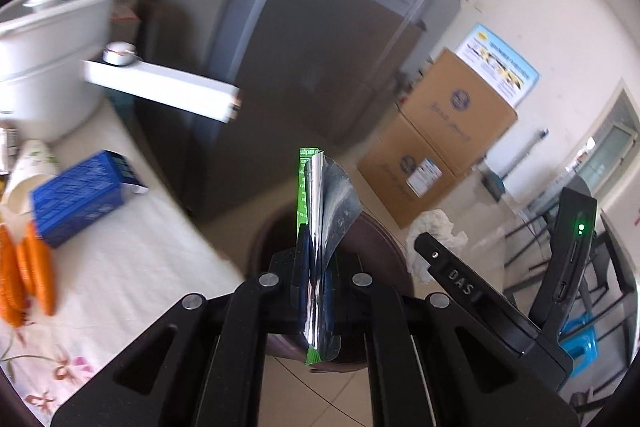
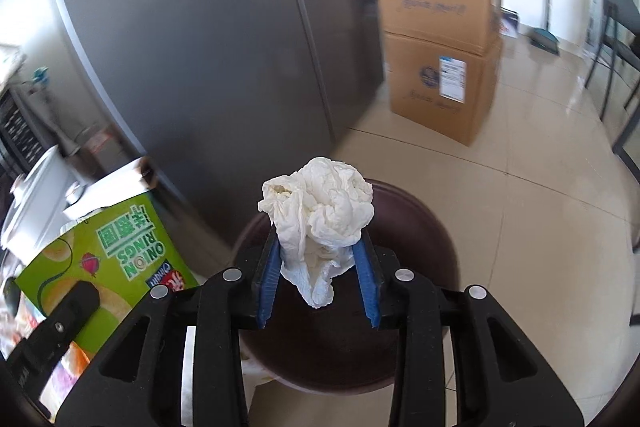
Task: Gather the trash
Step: 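Carry the green bag to the brown bin and open the left tool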
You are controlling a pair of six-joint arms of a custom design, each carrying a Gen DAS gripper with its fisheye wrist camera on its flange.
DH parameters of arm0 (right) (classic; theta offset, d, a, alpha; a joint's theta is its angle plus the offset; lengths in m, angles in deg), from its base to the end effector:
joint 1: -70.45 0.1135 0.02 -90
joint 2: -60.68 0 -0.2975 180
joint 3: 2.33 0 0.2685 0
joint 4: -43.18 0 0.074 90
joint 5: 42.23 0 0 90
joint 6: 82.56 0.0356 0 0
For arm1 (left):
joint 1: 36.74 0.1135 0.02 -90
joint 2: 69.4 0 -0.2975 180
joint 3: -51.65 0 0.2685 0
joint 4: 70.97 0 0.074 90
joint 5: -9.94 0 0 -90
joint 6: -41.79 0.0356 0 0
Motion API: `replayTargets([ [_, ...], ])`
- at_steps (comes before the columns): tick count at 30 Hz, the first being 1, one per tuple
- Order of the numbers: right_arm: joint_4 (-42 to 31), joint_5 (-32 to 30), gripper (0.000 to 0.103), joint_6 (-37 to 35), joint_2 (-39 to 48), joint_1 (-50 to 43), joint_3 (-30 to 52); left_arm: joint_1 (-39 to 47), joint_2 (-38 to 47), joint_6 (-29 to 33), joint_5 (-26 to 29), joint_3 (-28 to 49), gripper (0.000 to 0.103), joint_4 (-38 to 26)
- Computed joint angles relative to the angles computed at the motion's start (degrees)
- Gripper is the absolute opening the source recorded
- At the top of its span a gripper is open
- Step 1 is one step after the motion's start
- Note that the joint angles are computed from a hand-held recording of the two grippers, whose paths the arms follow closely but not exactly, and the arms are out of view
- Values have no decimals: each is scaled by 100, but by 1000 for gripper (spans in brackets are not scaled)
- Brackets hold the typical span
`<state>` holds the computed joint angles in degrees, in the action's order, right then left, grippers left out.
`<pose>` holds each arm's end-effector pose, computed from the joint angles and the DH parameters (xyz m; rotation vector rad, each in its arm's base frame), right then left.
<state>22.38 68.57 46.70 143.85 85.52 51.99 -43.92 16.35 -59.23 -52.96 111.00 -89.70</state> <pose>0.2826 0.0630 0.1976 0.6497 2.2727 0.0105 0.3085 -0.0552 0.2159 0.1548 2.3544 -0.7120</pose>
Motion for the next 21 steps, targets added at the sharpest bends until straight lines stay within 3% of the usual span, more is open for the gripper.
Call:
replayTargets([
  [4, -69, -45, 43, 57, 102, -268, 13, -303, 500, -229, 104, 318, 6, -37],
  [8, -47, 133, 71, 71, 148, -465, -63, -479, 968, -352, 228, 667, 9, -164],
  [10, -128, 317, 74, 144, 81, -472, -111, -507, 1116, -434, 280, 779, 11, -205],
  [12, -205, 336, 84, 165, 55, -556, -125, -524, 1187, -491, 295, 846, 19, -250],
  [15, -245, 454, 86, 219, -38, -593, -183, -537, 1207, -564, 338, 873, 34, -246],
  [21, -192, 551, 90, 169, -116, -559, -224, -567, 1123, -584, 171, 829, 41, -205],
])
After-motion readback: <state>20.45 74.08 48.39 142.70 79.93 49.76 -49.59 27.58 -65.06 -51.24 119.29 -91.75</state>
